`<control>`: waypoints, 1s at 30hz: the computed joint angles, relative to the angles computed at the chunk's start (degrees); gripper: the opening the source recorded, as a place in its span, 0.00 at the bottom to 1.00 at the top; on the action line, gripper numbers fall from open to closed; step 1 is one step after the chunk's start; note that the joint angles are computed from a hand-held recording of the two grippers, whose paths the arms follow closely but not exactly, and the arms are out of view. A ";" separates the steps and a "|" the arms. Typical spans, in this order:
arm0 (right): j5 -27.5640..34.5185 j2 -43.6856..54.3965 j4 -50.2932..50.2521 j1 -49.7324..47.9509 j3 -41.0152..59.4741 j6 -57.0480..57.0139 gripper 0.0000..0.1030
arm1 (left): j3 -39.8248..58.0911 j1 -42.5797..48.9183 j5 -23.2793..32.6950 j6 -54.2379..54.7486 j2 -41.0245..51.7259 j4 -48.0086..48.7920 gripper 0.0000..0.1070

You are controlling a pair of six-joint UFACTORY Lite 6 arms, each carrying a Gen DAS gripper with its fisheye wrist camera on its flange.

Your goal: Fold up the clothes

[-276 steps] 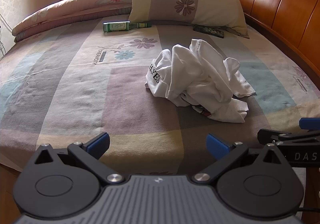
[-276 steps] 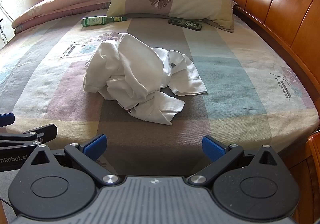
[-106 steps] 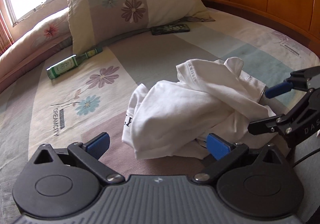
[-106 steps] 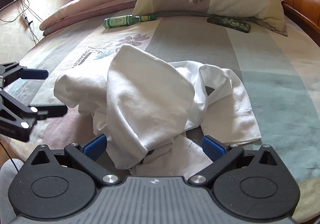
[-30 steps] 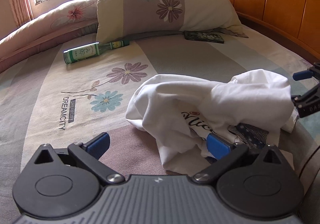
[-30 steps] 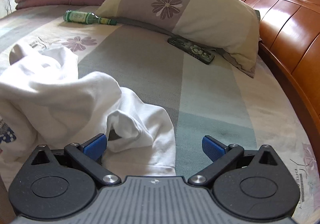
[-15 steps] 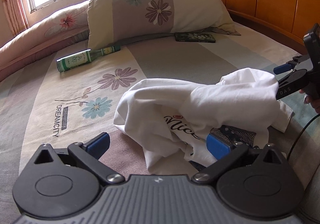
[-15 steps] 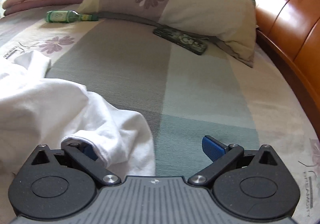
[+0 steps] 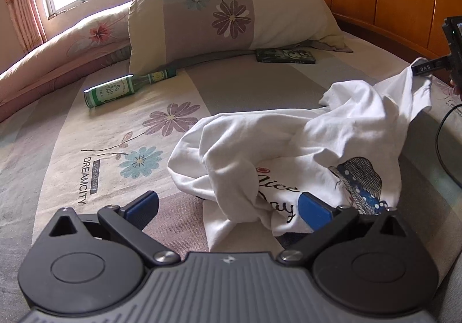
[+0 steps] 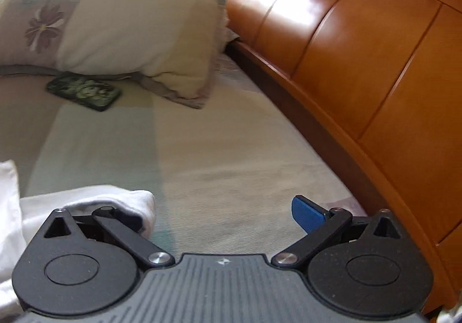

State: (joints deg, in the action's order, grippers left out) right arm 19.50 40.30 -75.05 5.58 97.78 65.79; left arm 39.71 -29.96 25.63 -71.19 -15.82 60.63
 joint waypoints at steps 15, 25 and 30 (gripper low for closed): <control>2.39 0.77 30.49 -8.77 3.37 -38.18 1.00 | 1.26 -0.99 1.23 6.56 -0.44 -5.32 0.96; -1.94 -35.79 65.63 4.65 -34.02 -72.90 1.00 | -2.88 -2.95 6.83 12.40 -8.89 -12.24 0.96; -0.53 -43.34 60.75 23.83 -39.33 -62.86 1.00 | -5.36 -3.92 12.31 15.16 -14.55 -14.54 0.96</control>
State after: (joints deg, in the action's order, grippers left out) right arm 18.96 -3.04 -14.29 29.41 58.45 2.93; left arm 34.35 -33.88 37.94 -56.03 -30.37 46.09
